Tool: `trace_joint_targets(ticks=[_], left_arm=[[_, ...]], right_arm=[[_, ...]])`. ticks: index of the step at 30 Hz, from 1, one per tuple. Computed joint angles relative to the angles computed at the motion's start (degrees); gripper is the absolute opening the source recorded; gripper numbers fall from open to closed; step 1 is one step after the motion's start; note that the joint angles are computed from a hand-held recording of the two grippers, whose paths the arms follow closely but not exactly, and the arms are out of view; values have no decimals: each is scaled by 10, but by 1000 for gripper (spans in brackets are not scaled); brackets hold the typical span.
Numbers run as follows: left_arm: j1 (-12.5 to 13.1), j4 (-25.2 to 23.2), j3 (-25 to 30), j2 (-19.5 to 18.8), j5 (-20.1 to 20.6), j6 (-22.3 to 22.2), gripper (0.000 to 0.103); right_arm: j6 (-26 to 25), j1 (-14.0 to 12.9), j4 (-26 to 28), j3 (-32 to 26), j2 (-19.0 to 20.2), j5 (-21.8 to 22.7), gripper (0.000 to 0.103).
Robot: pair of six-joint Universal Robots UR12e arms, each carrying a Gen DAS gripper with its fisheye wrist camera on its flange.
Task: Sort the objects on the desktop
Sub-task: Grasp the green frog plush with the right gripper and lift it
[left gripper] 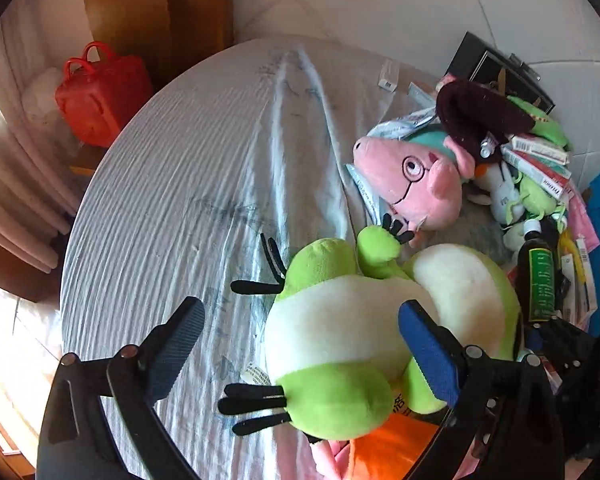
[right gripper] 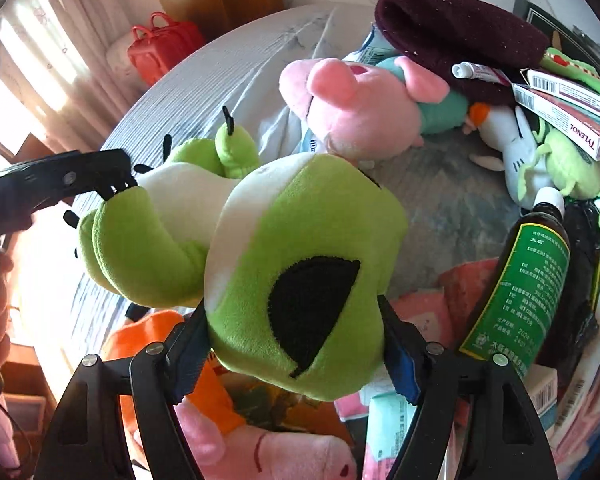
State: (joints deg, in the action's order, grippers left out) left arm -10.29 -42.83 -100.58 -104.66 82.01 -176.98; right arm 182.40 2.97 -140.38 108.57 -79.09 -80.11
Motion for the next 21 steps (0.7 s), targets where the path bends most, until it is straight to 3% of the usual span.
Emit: trace_joint_targets(ticks=[1,6,11,16,21], left_arm=[[-5,-27,3,-5,8,13,99],[6,-34,-44,16,-32,37,99],[1,-33,-57,15,-31,34,102],[-19,-3,-68,5,25,32,100],[-6,8,-72,14,-23,11,95]], right_arm=[[1,0,7,-2,-2,4,80],[52,-36,-6,15,-21,83,92],[40,-26,-4,-12,-10,56,99],[40,-7,25,-11,3,26,96],[40,-8,18,-8,5,19,90]])
